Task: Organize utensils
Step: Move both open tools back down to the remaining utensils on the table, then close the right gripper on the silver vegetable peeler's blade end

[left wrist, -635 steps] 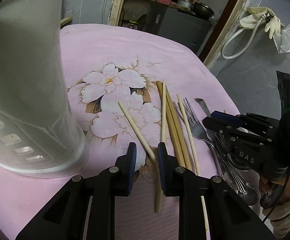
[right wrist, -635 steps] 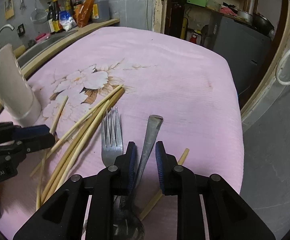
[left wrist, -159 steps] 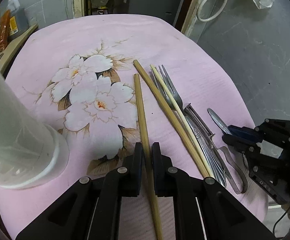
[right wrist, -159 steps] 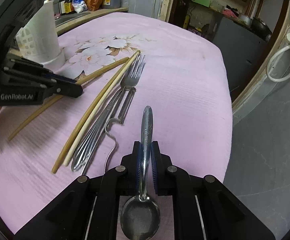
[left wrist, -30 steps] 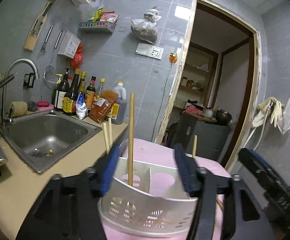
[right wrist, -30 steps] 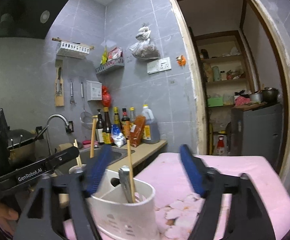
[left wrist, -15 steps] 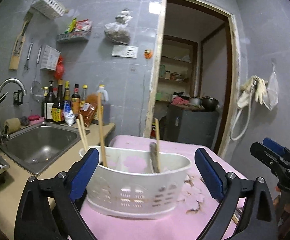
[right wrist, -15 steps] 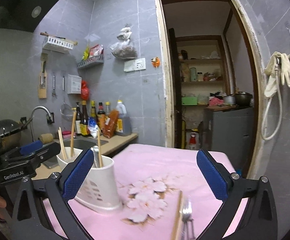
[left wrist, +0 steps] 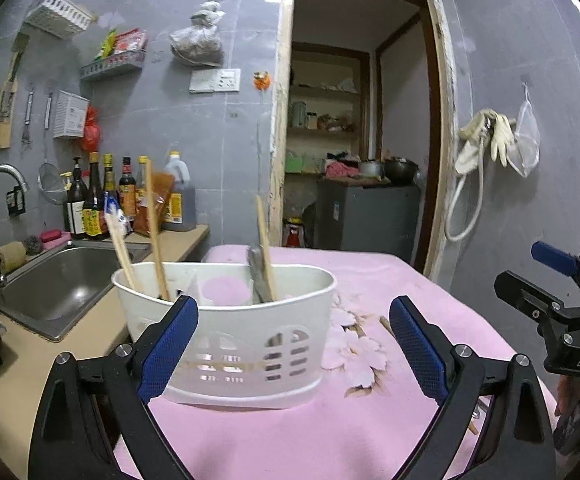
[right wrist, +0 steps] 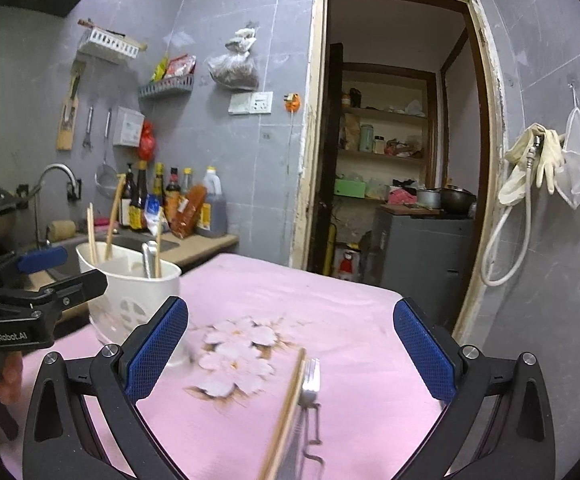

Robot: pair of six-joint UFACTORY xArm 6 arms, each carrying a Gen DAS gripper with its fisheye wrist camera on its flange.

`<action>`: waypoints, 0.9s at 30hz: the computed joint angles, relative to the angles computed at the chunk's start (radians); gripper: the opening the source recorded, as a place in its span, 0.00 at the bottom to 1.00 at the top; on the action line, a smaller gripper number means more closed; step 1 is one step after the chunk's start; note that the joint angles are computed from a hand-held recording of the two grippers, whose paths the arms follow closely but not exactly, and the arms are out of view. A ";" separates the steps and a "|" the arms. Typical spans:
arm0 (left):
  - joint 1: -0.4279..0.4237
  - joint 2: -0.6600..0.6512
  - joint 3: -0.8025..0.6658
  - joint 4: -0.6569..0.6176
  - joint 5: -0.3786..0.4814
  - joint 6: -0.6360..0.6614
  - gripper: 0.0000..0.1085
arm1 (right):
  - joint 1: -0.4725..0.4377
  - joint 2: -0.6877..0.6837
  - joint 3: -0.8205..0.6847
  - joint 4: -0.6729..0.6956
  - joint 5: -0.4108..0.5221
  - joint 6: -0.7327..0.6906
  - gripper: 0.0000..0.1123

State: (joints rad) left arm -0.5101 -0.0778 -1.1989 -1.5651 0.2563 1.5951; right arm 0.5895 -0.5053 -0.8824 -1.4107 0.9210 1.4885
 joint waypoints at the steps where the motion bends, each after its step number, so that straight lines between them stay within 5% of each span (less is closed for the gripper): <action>1: -0.006 0.003 0.001 0.014 -0.001 -0.008 0.87 | -0.002 -0.006 0.008 0.007 0.004 -0.007 0.92; 11: -0.034 0.063 -0.018 0.449 0.111 -0.374 0.87 | -0.069 -0.096 0.112 0.165 0.013 -0.115 0.92; 17: -0.049 0.129 -0.090 0.691 0.217 -0.595 0.85 | -0.164 -0.135 0.159 0.329 -0.068 -0.220 0.71; 27: -0.062 0.302 -0.303 0.943 0.450 -0.852 0.47 | -0.230 -0.143 0.220 0.620 -0.192 -0.448 0.50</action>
